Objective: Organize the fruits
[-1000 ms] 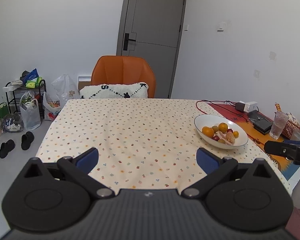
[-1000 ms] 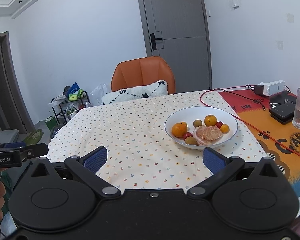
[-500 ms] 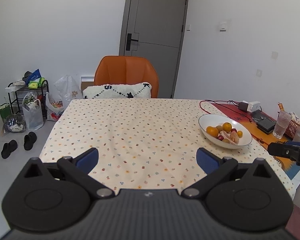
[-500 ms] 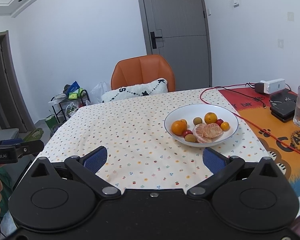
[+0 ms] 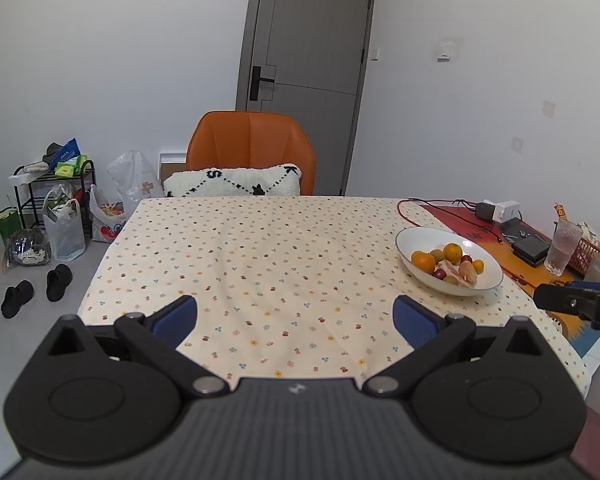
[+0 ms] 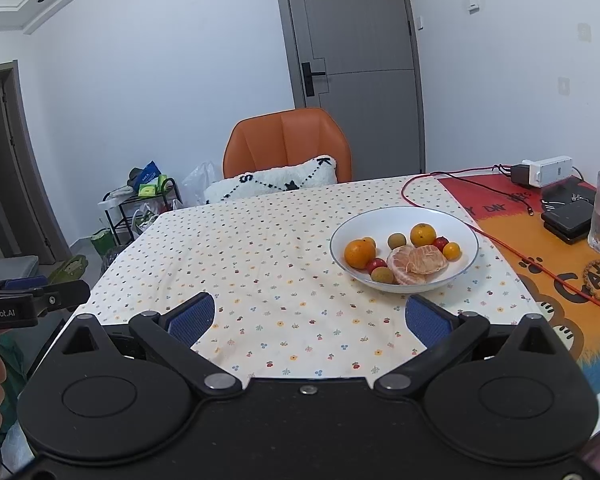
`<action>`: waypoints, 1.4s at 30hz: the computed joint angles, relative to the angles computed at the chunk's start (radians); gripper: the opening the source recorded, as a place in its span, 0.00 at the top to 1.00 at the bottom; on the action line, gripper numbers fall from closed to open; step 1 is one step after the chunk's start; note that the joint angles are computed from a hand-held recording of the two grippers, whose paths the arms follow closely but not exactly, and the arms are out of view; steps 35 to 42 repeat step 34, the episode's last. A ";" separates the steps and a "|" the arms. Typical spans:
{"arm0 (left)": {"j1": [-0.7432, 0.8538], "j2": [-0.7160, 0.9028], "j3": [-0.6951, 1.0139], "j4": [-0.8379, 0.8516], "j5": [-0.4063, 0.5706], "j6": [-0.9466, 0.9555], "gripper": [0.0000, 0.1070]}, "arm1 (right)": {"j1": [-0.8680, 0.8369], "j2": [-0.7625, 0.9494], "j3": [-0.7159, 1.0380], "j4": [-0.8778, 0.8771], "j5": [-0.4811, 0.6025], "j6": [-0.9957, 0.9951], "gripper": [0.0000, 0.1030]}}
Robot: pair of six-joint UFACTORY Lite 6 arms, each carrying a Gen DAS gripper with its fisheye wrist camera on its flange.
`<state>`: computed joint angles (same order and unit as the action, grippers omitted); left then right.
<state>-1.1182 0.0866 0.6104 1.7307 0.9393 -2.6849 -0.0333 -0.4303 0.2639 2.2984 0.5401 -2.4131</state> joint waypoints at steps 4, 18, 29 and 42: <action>-0.001 0.004 0.003 -0.006 0.001 0.005 0.04 | 0.002 0.003 0.002 0.002 -0.004 -0.001 0.00; 0.010 0.008 0.001 -0.004 -0.010 0.000 0.04 | 0.000 0.007 0.006 -0.002 -0.004 0.003 0.00; 0.019 0.008 -0.005 0.018 -0.032 -0.004 0.04 | 0.000 0.021 0.006 0.003 0.001 -0.006 0.00; 0.015 0.017 0.002 0.018 -0.036 -0.001 0.04 | -0.004 0.025 0.008 0.000 0.005 -0.007 0.00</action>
